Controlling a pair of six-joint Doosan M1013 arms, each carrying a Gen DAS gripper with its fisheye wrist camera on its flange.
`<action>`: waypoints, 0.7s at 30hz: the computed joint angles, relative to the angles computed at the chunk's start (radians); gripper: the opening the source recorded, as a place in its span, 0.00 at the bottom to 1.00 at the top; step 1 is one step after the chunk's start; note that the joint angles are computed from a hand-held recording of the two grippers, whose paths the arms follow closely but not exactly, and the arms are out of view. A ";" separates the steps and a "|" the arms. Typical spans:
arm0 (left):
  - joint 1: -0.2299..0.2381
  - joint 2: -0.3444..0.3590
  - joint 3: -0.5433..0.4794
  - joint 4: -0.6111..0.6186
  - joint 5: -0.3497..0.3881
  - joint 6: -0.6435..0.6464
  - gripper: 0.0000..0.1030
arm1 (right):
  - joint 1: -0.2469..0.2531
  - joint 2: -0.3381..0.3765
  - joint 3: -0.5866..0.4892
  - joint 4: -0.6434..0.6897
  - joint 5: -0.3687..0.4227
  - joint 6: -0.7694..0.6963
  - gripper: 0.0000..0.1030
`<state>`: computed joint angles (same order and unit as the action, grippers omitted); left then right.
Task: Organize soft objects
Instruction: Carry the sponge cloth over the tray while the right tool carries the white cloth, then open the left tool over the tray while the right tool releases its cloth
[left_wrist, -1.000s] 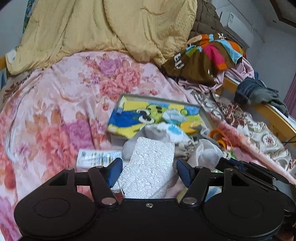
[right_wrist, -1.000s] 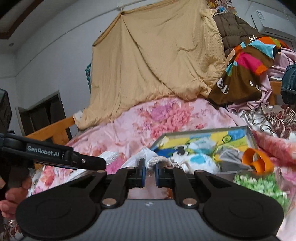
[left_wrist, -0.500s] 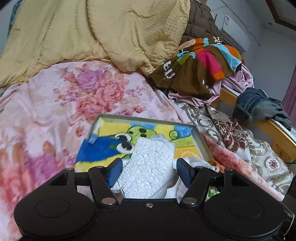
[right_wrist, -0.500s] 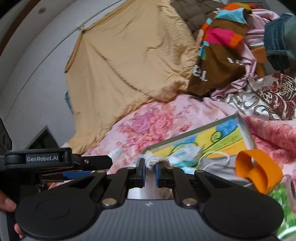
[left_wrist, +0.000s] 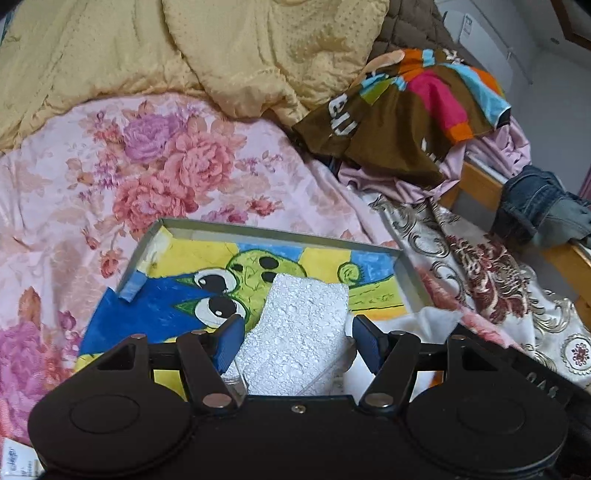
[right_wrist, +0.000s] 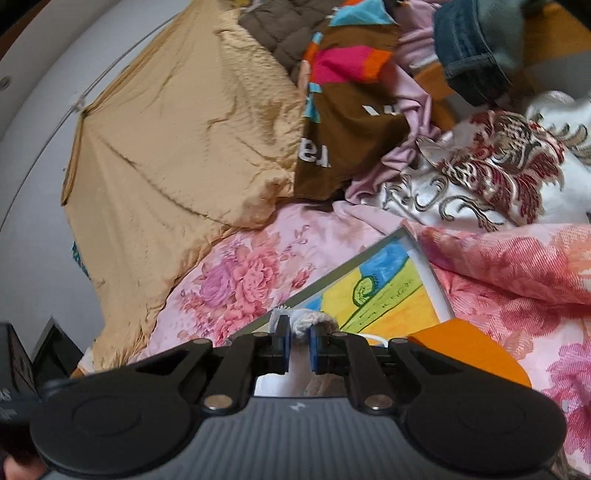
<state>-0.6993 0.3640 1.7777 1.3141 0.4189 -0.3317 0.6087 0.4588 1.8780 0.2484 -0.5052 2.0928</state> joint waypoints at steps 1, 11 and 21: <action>0.002 0.006 -0.006 -0.018 -0.001 0.013 0.65 | 0.000 0.001 -0.004 0.014 0.014 -0.012 0.11; 0.010 0.039 -0.042 -0.177 0.035 0.100 0.65 | -0.001 0.002 -0.026 0.122 0.114 -0.087 0.16; 0.005 0.039 -0.047 -0.211 0.060 0.138 0.68 | -0.005 -0.009 -0.042 0.092 0.224 -0.117 0.50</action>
<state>-0.6946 0.4030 1.7311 1.1031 0.4786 -0.1938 0.6032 0.4501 1.8363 0.3405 -0.2808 1.9763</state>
